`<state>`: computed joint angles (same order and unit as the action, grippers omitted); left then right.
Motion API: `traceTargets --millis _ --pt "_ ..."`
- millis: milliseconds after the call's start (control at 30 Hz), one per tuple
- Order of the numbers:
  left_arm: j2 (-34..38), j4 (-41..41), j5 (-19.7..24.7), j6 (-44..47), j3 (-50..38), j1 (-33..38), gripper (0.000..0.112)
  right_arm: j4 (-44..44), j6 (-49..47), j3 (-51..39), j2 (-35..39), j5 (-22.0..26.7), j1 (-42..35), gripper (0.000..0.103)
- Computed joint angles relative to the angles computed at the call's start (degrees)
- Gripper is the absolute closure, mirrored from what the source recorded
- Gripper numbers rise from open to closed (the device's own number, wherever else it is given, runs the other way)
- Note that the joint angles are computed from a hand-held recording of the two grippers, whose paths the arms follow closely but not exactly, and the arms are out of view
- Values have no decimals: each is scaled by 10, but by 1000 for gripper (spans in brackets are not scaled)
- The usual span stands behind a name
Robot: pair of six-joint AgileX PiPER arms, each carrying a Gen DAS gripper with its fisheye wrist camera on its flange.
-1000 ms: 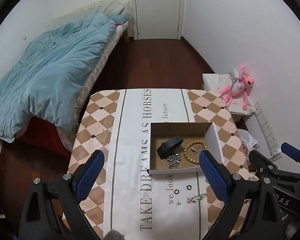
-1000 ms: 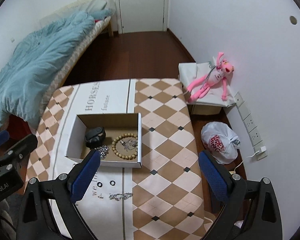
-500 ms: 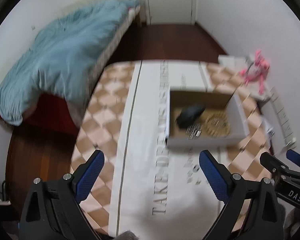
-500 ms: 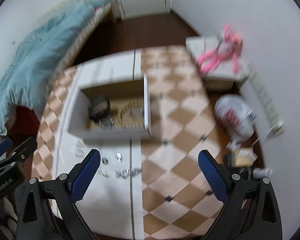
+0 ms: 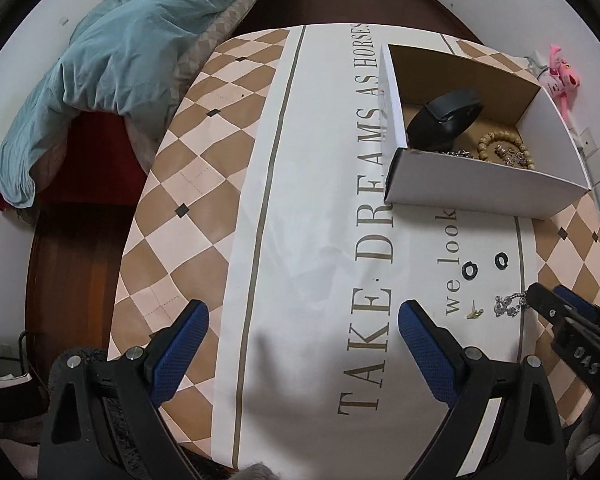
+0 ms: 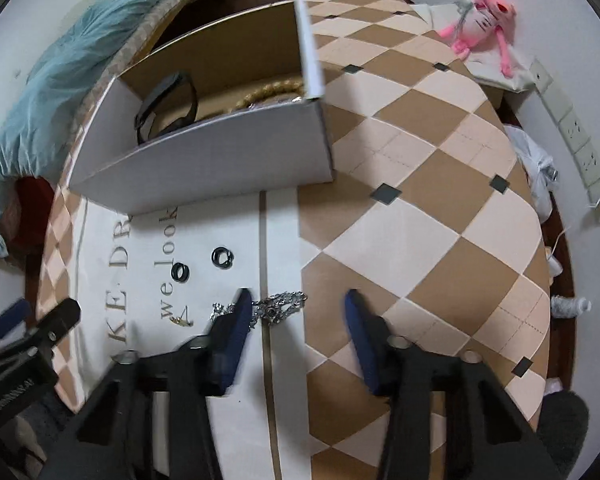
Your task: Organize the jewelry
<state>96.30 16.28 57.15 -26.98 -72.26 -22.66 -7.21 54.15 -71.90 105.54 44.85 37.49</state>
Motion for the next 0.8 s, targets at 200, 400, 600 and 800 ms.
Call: traceTargets --millis 200,400,600,800 --pt "3 0 -8 4 0 -11 15 -17 27 15 -13 -15 7 100" --pt "5 -27 -18 14 2 -27 15 -44 73 82 -103 -27 -16 100" --pt "21 -84 -45 40 3 -45 16 -55 78 121 -149 -16 -44 100" --pt "40 -101 -66 50 -5 -75 32 -54 80 153 -164 -27 -61 100"
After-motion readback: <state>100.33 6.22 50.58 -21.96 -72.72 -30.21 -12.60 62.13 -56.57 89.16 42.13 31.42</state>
